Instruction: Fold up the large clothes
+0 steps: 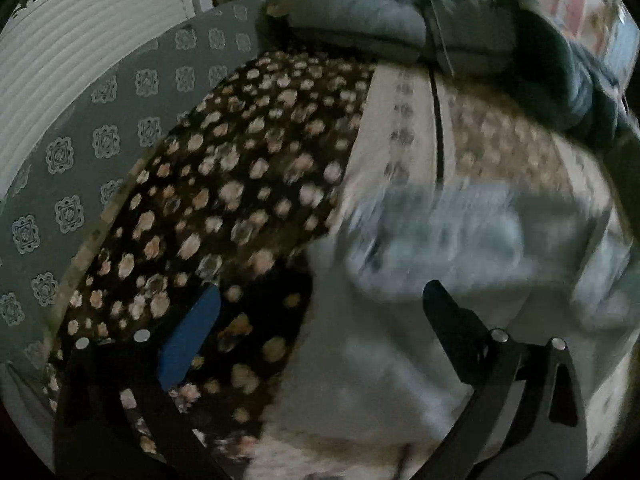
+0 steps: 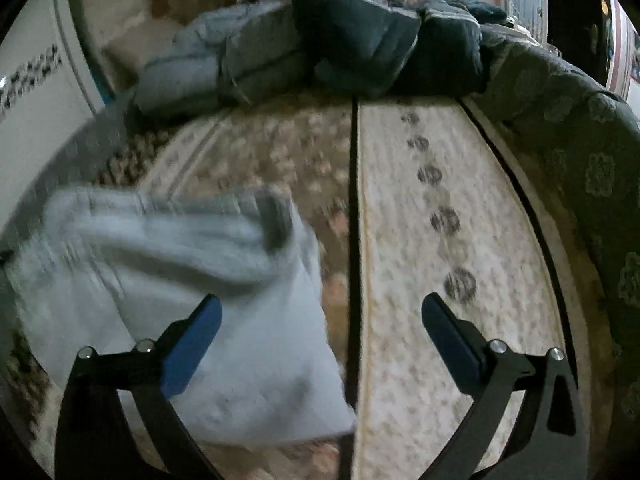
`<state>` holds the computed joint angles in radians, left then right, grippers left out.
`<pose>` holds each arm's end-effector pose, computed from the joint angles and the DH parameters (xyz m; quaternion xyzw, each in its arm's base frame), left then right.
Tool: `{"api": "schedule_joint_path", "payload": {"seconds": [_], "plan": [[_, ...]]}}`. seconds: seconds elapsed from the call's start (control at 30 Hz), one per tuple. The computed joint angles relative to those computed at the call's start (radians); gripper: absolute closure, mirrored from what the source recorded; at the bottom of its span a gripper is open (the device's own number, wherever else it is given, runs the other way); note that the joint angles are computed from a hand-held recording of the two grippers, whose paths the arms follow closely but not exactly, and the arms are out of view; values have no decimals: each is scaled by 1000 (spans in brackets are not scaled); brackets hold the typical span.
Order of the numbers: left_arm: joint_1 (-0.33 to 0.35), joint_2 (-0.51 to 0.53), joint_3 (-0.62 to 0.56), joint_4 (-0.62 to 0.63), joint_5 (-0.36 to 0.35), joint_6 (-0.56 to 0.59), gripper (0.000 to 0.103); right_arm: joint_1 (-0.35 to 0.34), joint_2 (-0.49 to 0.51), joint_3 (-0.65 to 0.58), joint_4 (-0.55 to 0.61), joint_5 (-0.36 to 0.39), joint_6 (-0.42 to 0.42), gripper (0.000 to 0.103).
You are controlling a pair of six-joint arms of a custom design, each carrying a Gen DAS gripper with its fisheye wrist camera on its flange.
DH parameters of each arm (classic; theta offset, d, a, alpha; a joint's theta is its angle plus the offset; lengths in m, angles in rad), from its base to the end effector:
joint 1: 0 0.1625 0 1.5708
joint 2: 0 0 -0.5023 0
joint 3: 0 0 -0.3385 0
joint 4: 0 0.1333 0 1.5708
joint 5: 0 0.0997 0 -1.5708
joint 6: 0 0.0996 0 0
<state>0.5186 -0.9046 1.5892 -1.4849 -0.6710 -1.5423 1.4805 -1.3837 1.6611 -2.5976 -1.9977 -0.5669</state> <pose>-0.4173 -0.4814 0.2295 -0.0439 0.8492 -0.2966 0.4347 0.0418 -0.5598 0.5649 0.1393 -0.9021 0.2749 0.3020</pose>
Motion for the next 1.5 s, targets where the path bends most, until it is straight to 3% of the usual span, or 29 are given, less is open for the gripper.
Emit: {"api": "schedule_joint_path", "payload": {"seconds": [0.1, 0.2, 0.33, 0.43, 0.53, 0.73, 0.8, 0.87, 0.97, 1.03, 1.13, 1.2, 1.37, 1.5], "plan": [[0, -32, 138, -149, -36, 65, 3, -35, -34, 98, -82, 33, -61, 3], [-9, -49, 251, -340, -20, 160, 3, -46, -48, 161, -154, 71, -117, 3], [3, -43, 314, -538, -7, 292, 3, -42, -44, 189, -200, 84, -180, 3], [20, -32, 342, -708, -3, 431, 3, -38, -22, 157, -145, 82, -175, 2], [49, -11, 343, -801, -16, 526, 3, -38, -2, 134, -108, 88, -154, 2], [99, 6, 365, -967, -66, 623, 3, -76, 45, 57, 47, 164, -85, 2], [102, 13, 366, -976, -64, 618, 5, -84, 51, 48, 70, 190, -52, 5], [97, 25, 364, -960, -50, 611, 16, -83, 44, 87, 0, 211, -95, 15], [71, 48, 348, -893, -18, 587, 31, -64, 36, 141, -79, 187, -145, 37], [55, 40, 358, -882, -5, 569, 49, -45, 32, 187, -159, 138, -188, 55], [30, 26, 361, -848, 14, 524, 69, -22, 26, 217, -213, 86, -184, 75], [2, 17, 350, -792, 36, 482, 76, -8, 14, 226, -235, 78, -160, 86], [-53, -32, 307, -694, 98, 447, 82, 57, -43, 232, -314, 148, -169, 89], [-39, -53, 218, -674, 152, 527, 82, 146, 14, 134, -345, 148, -219, 89]]}}
